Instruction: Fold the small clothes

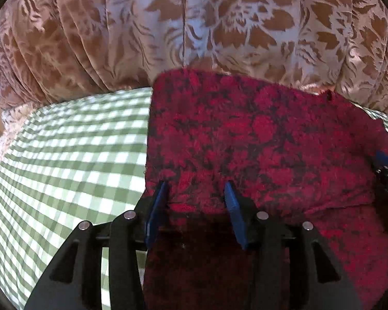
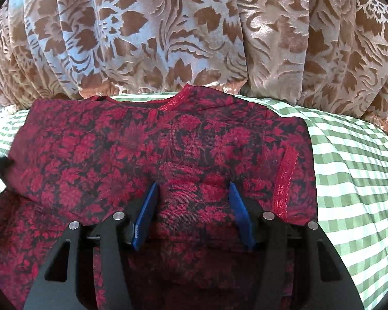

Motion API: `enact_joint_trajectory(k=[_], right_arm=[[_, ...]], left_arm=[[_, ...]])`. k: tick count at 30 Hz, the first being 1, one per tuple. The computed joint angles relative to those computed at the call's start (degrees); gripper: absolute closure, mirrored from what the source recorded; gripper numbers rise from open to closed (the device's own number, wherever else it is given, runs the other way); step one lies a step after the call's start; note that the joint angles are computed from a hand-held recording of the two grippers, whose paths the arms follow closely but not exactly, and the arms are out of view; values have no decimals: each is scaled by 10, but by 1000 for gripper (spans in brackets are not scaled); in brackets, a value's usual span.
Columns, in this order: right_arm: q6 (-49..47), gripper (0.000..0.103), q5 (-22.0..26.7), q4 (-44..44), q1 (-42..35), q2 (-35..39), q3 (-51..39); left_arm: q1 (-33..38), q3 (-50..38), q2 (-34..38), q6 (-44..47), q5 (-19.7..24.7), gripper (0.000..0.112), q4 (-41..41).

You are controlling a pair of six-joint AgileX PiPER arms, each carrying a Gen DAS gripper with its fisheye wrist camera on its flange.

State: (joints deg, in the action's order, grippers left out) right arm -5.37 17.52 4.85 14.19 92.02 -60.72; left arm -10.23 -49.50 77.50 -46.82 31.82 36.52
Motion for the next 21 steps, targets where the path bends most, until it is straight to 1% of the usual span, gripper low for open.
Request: enact_joint_trajectory(k=[2, 6, 9, 12, 13, 15, 17, 19, 21], right_arm=[[-15, 47, 1, 18, -3, 1, -2], [-47, 47, -1, 55, -9, 2, 0], [-42, 47, -1, 49, -9, 2, -1], [-24, 45, -2, 29, -5, 0, 0], [-13, 43, -3, 17, -3, -2, 1], [17, 36, 1, -13, 1, -8, 0], [57, 12, 16, -53, 6, -19, -1], [69, 10, 24, -59, 8, -36, 8], [49, 8, 27, -30, 6, -64, 30]], left_arm=[[-5, -7, -7, -15, 14, 65, -2], [-22, 7, -48, -31, 31, 66, -1], [-31, 22, -80, -33, 37, 66, -11], [-66, 49, -127, -68, 60, 63, 1], [-76, 54, -138, -76, 69, 63, 7], [-93, 64, -159, -87, 85, 62, 15], [-110, 76, -181, -97, 102, 61, 20], [-123, 87, -205, -103, 118, 59, 20], [-142, 99, -229, -114, 136, 59, 25]])
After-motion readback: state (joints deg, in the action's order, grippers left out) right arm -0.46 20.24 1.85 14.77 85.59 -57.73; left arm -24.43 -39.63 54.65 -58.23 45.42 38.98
